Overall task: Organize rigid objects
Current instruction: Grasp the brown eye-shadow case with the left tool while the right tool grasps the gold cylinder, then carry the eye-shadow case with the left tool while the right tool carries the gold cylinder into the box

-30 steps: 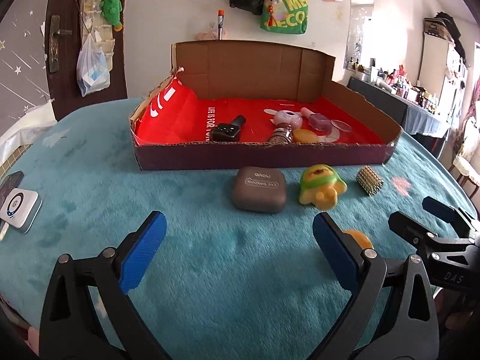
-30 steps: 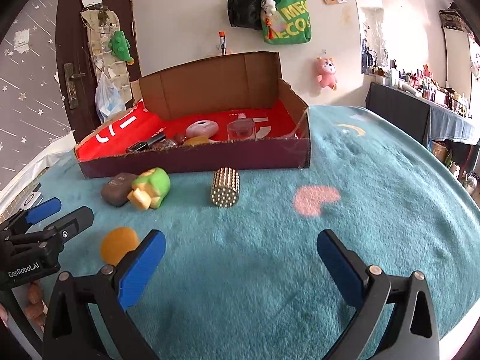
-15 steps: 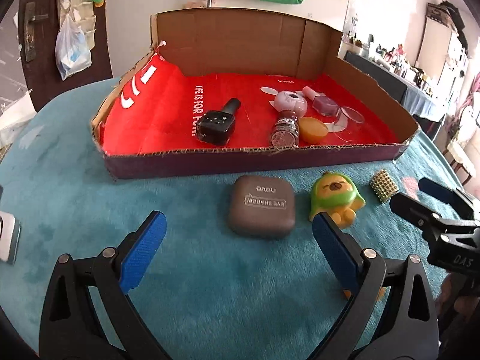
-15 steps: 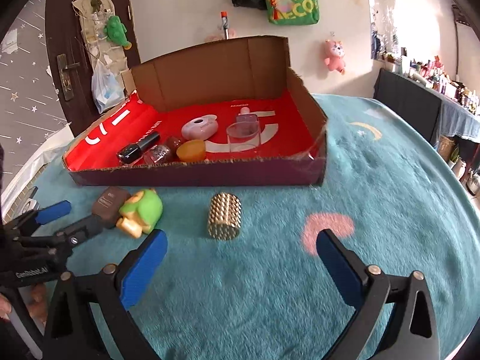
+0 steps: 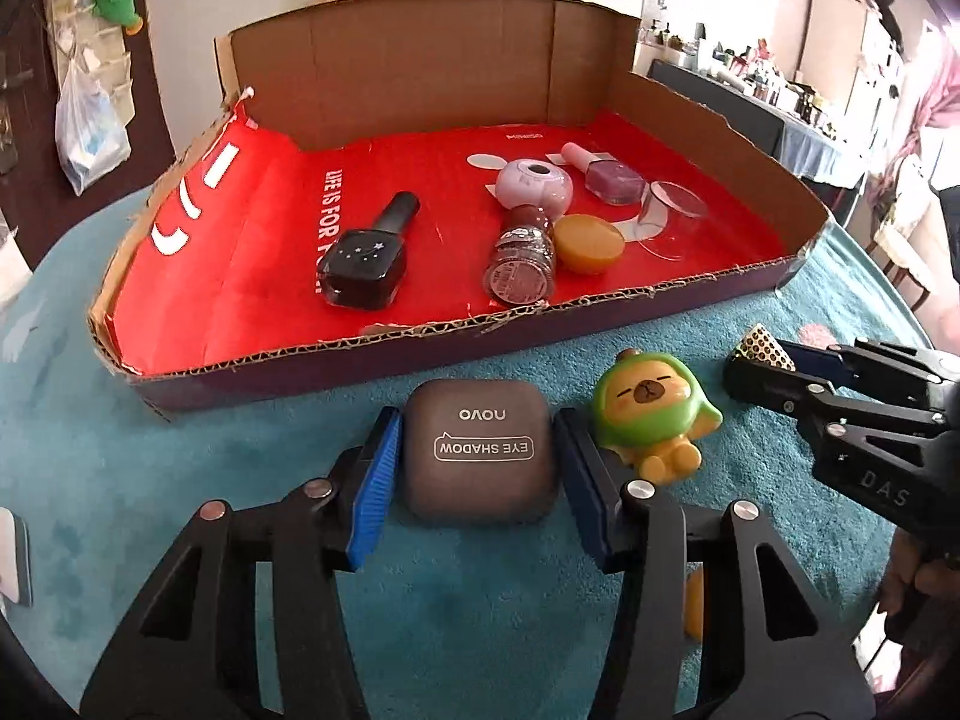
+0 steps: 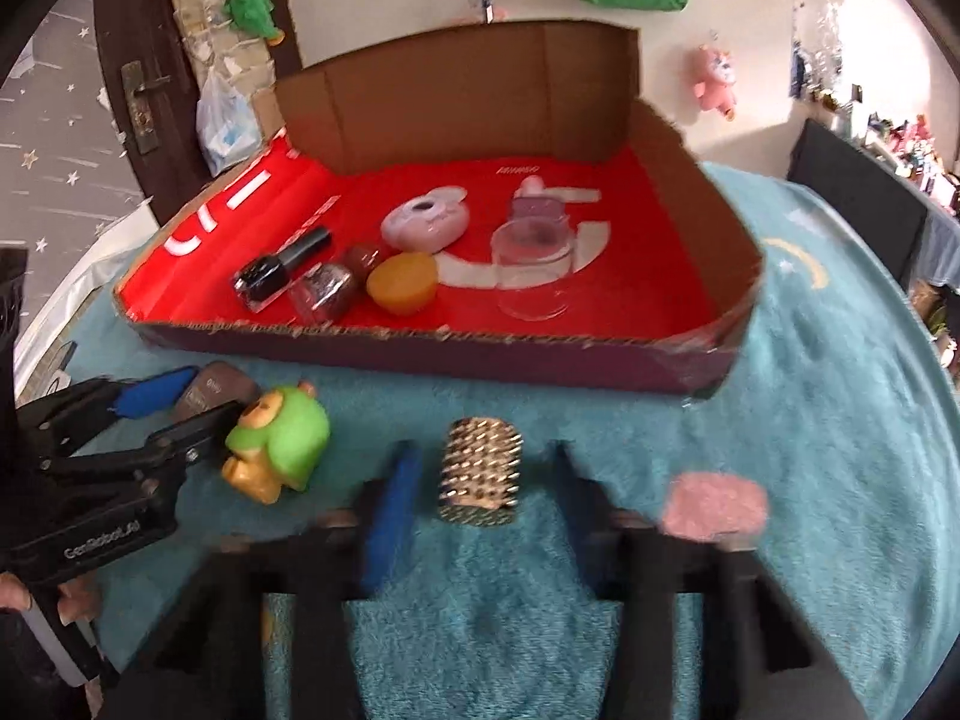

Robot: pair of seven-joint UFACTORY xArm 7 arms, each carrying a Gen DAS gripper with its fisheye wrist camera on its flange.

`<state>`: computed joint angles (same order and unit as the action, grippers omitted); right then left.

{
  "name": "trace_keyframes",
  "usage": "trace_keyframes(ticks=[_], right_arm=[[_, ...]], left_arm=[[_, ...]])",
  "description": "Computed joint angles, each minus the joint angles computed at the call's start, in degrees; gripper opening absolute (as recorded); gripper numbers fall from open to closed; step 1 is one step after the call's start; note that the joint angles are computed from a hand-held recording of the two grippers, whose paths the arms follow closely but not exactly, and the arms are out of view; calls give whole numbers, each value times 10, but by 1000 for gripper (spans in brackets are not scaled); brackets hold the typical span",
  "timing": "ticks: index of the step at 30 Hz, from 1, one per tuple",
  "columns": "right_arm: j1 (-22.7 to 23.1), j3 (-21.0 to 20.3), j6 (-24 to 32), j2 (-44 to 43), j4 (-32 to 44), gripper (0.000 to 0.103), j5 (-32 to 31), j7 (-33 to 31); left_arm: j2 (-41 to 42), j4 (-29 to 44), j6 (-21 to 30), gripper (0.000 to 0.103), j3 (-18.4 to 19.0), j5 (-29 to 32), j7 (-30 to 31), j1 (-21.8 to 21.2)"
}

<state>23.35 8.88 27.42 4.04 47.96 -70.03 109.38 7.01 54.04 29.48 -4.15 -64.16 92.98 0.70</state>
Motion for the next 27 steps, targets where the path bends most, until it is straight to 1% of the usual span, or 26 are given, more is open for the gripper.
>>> trace_keyframes(ticks=[1,3,12,19,23,25,27], right_arm=[[1,0,-2,-3,-2,27,-11,8],[-2,-1,-24,-11,-10,27,-35,31],[-1,20,-17,-38,-19,27,-50,47],[-2,25,-13,-37,-16,27,-45,42],[-2,26,-18,-45,-18,27,-55,48],[-2,29,-12,-58,-16,27,-62,44],[-7,30,-14,-65,-7,27,-62,27]], left_arm=[[-1,1,9,49,2,5,-7,2],[-4,-1,13,49,3,3,-6,4],[-34,-17,32,49,19,-25,15,9],[-46,-20,48,49,31,-29,20,7],[-57,-13,68,49,37,-30,21,10],[-59,-1,79,49,41,-34,26,11],[-51,24,94,49,44,-24,10,13]])
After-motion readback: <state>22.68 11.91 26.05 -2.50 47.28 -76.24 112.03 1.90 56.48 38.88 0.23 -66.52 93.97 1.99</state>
